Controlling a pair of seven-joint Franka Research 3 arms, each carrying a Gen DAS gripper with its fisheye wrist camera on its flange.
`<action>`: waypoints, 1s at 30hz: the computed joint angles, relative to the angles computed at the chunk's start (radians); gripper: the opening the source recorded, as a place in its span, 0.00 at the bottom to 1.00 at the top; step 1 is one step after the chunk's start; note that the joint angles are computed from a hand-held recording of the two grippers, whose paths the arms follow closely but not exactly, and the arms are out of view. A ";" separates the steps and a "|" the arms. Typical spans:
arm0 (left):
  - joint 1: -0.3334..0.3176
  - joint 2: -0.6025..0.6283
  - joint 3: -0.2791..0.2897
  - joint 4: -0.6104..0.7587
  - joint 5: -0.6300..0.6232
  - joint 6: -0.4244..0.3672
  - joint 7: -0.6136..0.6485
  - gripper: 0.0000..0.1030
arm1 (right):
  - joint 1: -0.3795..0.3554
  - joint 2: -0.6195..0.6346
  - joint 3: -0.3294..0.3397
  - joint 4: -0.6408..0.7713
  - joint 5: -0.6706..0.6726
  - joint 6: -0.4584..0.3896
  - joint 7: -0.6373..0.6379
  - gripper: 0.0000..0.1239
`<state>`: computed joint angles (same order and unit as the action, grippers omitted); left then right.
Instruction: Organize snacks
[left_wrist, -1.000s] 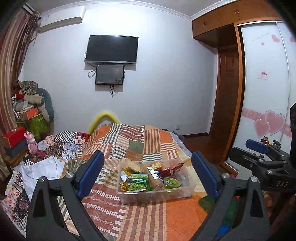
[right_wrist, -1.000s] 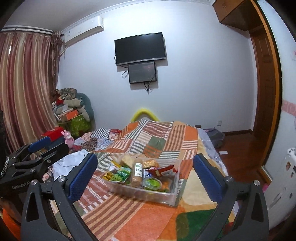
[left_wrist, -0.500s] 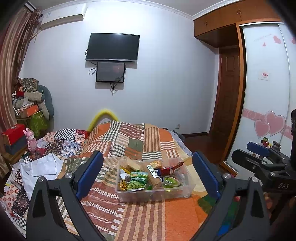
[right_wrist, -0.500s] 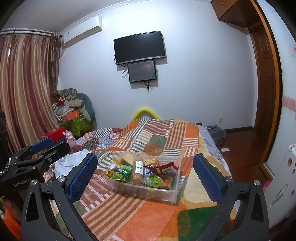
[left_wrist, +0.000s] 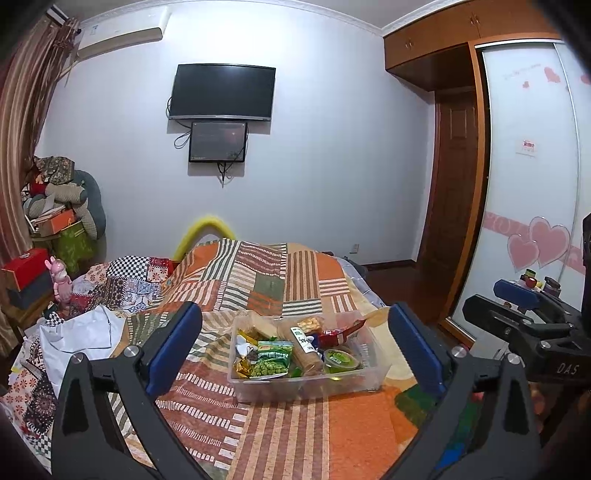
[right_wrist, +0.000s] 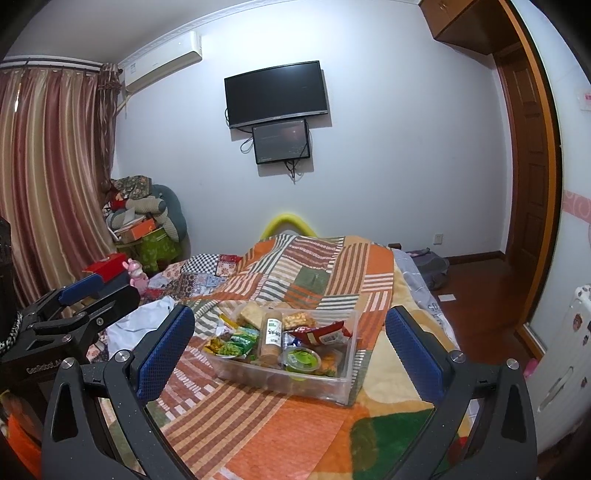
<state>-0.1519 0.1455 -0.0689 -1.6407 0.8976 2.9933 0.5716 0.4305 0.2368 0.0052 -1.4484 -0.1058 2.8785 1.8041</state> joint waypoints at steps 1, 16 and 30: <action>-0.001 0.001 0.001 0.001 0.002 -0.001 -0.003 1.00 | 0.001 0.000 -0.002 0.001 -0.002 0.000 0.003 0.83; 0.001 0.012 -0.004 0.005 -0.040 0.008 0.047 1.00 | 0.014 -0.007 -0.025 -0.003 -0.085 -0.003 0.085 0.83; -0.005 0.017 0.004 0.005 -0.074 0.016 0.053 1.00 | 0.010 -0.007 -0.021 -0.001 -0.099 -0.003 0.103 0.83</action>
<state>-0.1571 0.1624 -0.0647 -1.6355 0.8239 3.0094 0.6248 0.4409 0.2299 -0.0161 -1.4490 -0.2051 2.8758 1.9067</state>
